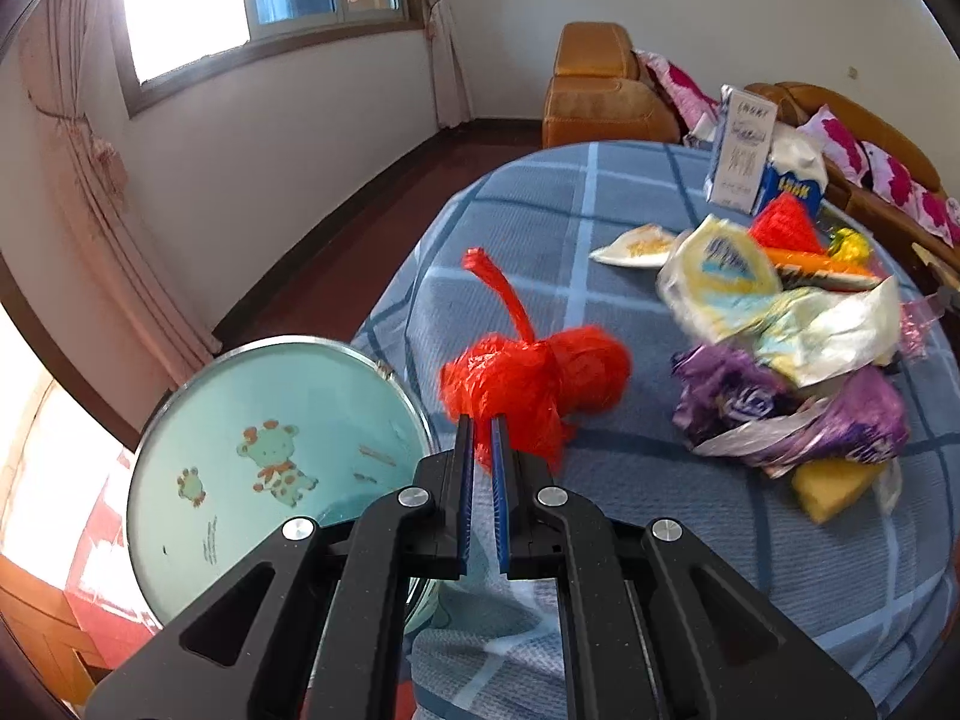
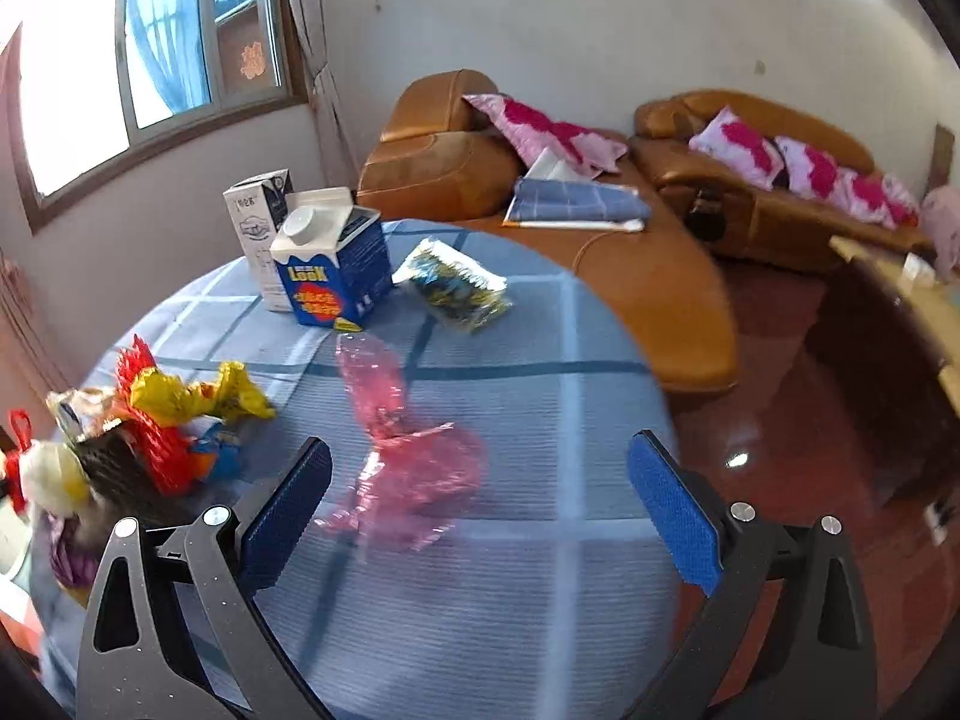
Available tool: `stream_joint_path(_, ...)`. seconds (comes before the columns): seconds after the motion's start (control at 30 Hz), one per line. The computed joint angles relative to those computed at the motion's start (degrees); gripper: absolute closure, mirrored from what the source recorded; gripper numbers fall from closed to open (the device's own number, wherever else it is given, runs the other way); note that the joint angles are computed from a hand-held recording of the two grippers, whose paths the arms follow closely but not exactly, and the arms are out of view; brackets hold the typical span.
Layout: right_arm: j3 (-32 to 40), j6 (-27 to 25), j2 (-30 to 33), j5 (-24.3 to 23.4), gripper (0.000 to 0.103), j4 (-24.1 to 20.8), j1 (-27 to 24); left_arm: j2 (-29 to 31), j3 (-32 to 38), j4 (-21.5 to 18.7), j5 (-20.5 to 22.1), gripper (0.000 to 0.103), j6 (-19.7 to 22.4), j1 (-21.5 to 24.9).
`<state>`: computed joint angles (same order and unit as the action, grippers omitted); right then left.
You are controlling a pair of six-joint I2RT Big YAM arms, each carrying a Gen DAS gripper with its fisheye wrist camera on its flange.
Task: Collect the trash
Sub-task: 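Grasp the pink clear plastic bag with the right tool while the left holds the red bag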
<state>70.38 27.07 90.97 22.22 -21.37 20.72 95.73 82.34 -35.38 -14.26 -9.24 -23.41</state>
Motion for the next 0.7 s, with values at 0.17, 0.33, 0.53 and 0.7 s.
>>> stream_joint_path(0.17, 3.0, 3.1, 3.1, -4.0, 0.033, -3.4, -1.7, 1.2, -0.1, -0.3, 0.1, 0.097, -0.5, 0.7)
stream_joint_path(0.33, 3.0, 3.3, 3.6, -6.7, 0.038, -3.6, -2.1, 1.2, -0.7, 0.4, -1.1, 0.063, -0.9, 0.6)
stream_joint_path(0.53, 3.5, 2.6, 4.2, -10.2, 0.056, -3.7, -2.3, 0.8, -0.5, 1.2, -1.2, 0.048, -1.2, 0.3)
stream_joint_path(0.7, 3.4, 2.2, 4.6, -12.5, 0.083, -3.5, -2.7, 2.6, 1.4, -0.1, 1.3, 0.052, -2.6, 0.8)
